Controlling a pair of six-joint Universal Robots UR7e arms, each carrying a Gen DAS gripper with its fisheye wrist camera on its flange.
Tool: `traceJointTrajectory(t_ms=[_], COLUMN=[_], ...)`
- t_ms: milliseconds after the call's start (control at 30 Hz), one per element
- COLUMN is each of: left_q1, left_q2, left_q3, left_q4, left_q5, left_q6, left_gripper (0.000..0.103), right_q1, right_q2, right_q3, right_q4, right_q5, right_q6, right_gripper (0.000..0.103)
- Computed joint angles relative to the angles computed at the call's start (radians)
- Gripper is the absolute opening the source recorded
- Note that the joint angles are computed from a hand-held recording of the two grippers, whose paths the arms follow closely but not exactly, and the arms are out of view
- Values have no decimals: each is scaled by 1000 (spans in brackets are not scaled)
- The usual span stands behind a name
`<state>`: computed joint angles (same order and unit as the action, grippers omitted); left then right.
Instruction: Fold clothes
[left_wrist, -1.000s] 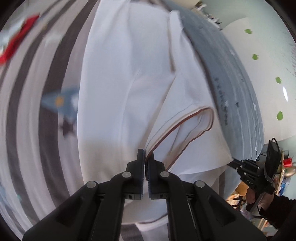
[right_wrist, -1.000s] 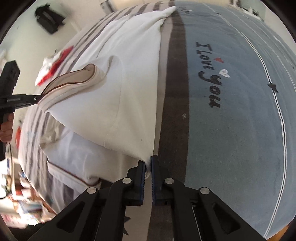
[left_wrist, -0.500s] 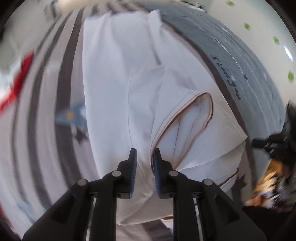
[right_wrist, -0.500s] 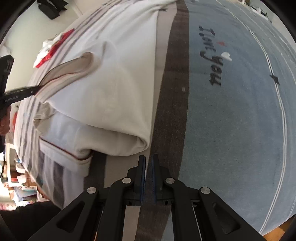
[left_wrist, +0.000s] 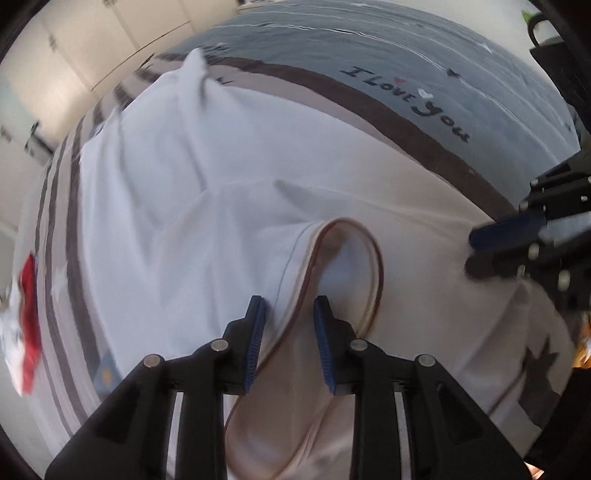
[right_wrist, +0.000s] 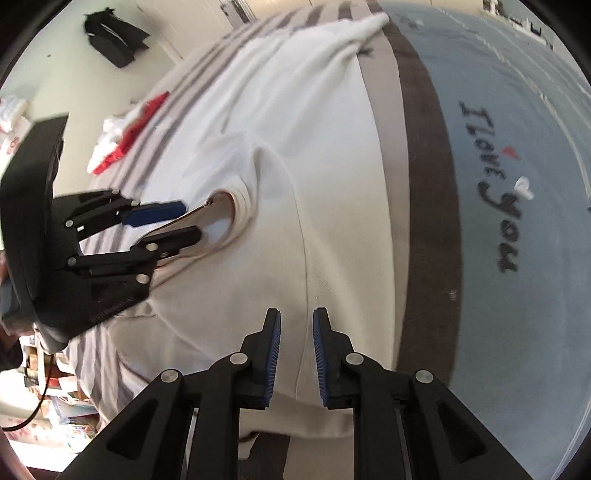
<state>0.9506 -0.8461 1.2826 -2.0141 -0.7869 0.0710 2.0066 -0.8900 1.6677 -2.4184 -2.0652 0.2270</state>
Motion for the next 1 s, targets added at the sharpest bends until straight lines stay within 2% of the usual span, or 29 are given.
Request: traceJointTrajectory(t_ms=[67,100,167,267,433,500,567,667,800,867,933,1000], left_q1=[7,11,27,57,111,130,141,150,166,171,185,192], left_q2=[20,19,16,-20,-107,-114,-129,-138,-82,-33,88,153], left_q3=[-25,-33,-61,-81,-55,-61,-53,-57,-139,-203,-377,-474], left_q4=[-1,-1,-9,-12,123,173,172,117,33,5,3,1], left_q5=[-15,-27,-56,-84,7,16,14,-26,-83,-107,-126,-142], left_q6=[-5,-16,-79,-232,-458,-485,-471,-390,-265,-202,-131,-85], left_gripper=[20,12,4,4,4,4,4,4,4,4,4,5], right_q1=[-8,-13,-17,-18,-9,-9,-2,20,37,30,10,-14], right_q2=[15,19,23,20,42,50,60,76,107,138,188,239], right_q3=[-1,2,7,13,-18,-35,-62,-116,-212,-270,-347,-423], right_q4=[10,12,10,19,75,102,141,187,184,162,117,79], right_q5=[1,6,9,7,-15,-17,-29,-61,-111,-141,-166,-186], right_q6=[20,36,58,69,62,71,82,90,102,103,80,47], right_gripper=[16,17,17,17,17,17,16,16,17,23,27,27])
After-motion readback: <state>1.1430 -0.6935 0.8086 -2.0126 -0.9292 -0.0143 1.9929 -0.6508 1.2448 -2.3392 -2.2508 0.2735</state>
